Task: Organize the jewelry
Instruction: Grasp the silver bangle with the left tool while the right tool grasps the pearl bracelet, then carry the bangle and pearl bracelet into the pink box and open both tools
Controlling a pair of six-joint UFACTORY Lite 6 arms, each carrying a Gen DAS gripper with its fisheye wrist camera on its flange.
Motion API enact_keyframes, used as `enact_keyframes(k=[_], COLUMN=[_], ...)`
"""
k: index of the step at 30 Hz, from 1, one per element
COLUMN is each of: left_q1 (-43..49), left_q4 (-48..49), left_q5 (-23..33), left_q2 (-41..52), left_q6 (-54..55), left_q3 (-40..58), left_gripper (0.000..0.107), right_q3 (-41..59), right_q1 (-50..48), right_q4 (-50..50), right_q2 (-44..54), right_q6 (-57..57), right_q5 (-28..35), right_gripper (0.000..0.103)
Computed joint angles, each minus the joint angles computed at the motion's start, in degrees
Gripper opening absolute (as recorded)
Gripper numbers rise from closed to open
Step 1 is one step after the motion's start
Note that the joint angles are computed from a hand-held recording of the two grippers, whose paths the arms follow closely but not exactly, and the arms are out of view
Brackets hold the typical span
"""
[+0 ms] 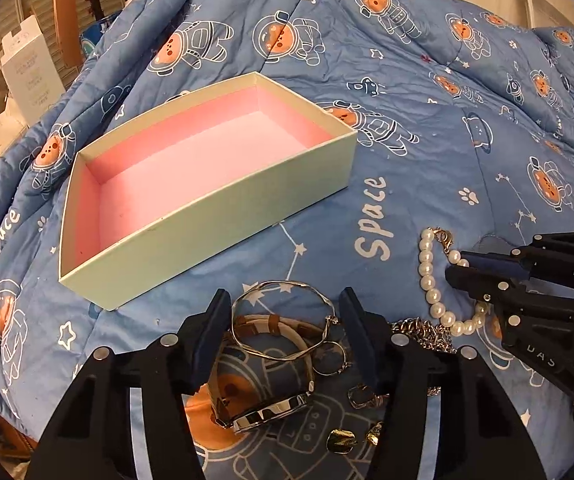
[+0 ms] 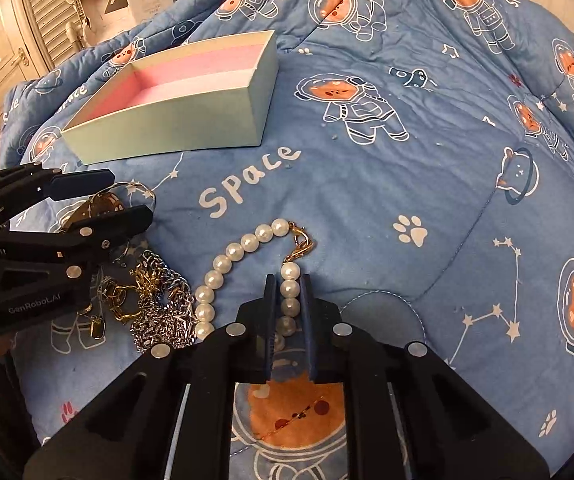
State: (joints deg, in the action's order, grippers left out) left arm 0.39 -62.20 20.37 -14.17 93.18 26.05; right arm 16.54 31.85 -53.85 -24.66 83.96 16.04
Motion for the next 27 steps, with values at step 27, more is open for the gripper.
enact_keyframes(k=[27], left_q1=[28.89], left_q4=[6.97], left_q5=[30.93], left_q2=[-13.26], left_q6=[1.15], left_q3=[-0.02], left_gripper=[0.055], right_q3=[6.72], right_q1=[10.95], right_q4=[16.19], right_q2=[-18.09], right_q6=[-24.2], right_q5=[9.34], right_gripper=[0.01])
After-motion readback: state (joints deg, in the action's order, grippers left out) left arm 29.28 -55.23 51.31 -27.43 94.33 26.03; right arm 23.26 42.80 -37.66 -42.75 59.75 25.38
